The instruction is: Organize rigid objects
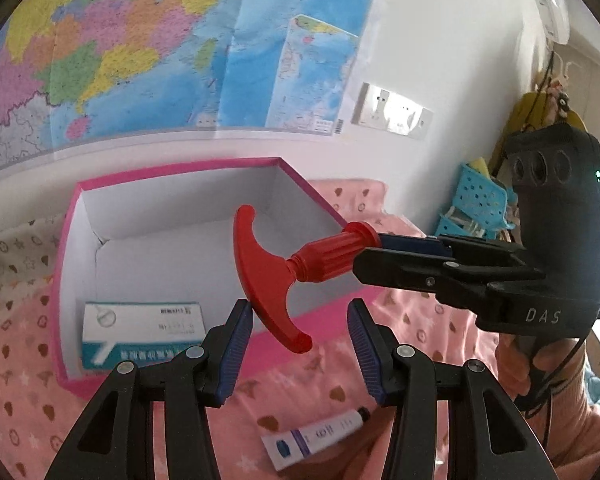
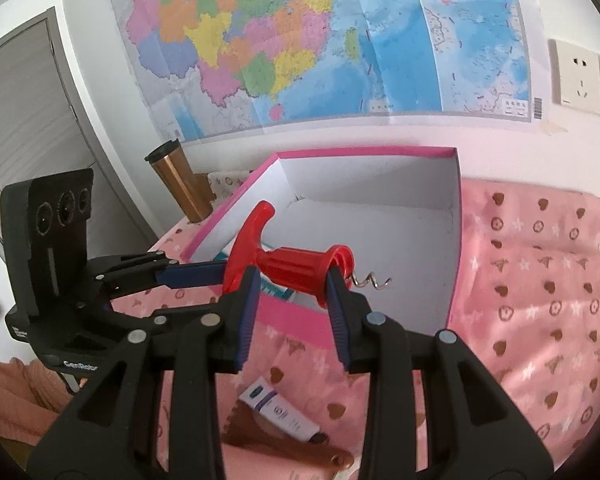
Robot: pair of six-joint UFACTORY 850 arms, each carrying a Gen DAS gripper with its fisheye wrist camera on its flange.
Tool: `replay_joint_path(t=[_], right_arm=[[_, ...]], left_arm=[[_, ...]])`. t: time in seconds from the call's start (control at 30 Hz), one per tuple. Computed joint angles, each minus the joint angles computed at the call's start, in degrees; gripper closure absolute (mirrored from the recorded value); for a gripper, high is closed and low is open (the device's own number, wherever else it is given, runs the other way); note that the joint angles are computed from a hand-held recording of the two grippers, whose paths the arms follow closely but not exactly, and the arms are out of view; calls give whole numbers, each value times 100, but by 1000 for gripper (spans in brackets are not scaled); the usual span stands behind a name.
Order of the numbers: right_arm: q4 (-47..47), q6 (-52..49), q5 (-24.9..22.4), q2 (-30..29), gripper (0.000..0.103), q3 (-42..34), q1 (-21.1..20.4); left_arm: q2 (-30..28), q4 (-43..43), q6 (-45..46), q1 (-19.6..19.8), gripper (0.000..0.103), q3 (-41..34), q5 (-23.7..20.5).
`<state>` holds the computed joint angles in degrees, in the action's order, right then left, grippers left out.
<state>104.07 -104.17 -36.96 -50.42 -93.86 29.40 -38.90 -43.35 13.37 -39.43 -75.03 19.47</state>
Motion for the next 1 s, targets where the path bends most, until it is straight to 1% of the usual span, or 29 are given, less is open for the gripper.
replay_joint_path(t=[0.07,0.17,0.23,0.33,0.43,0.57,0.63,0.77,0.83,0.93,1.0], right_arm=[[-239,353,-43,-151,66,-257,-24],[-539,819,-139,-357,66,-579,-62],[-715,1072,-54,-491,66,-786,-60],[-1036,1550,-88,-727,66,-1135,-77],[-1361,1955,-29,-927,66,-1433,-76],[-1871,2571,4,-1190,67,-1811,-81],[-2056,2807,22,-1292,66,-1943,-81],[-2072,2841,190,-1288,66,-1932,-70],[-1998,2769,257,-1235,66,-1842,-77],[-1683,2410,307,-1075,67,-1558,-97],[-1391,2092,285,-942,66,-1309,-126]], left_arm=[[-48,-86,39,50,54,-89,-77],[-148,-482,428,101,54,-255,-138],[-217,-578,573,137,54,-359,-221],[-369,-1204,1273,188,54,-598,-313],[-515,-1418,1504,268,54,-795,-530],[-734,-2417,2564,313,54,-1092,-719],[-808,-2687,2879,320,54,-1193,-776],[-924,-3355,3582,323,54,-1362,-797],[-898,-3204,3422,309,54,-1316,-765],[-774,-2557,2812,251,54,-1113,-557],[-636,-1963,2191,202,54,-889,-369]])
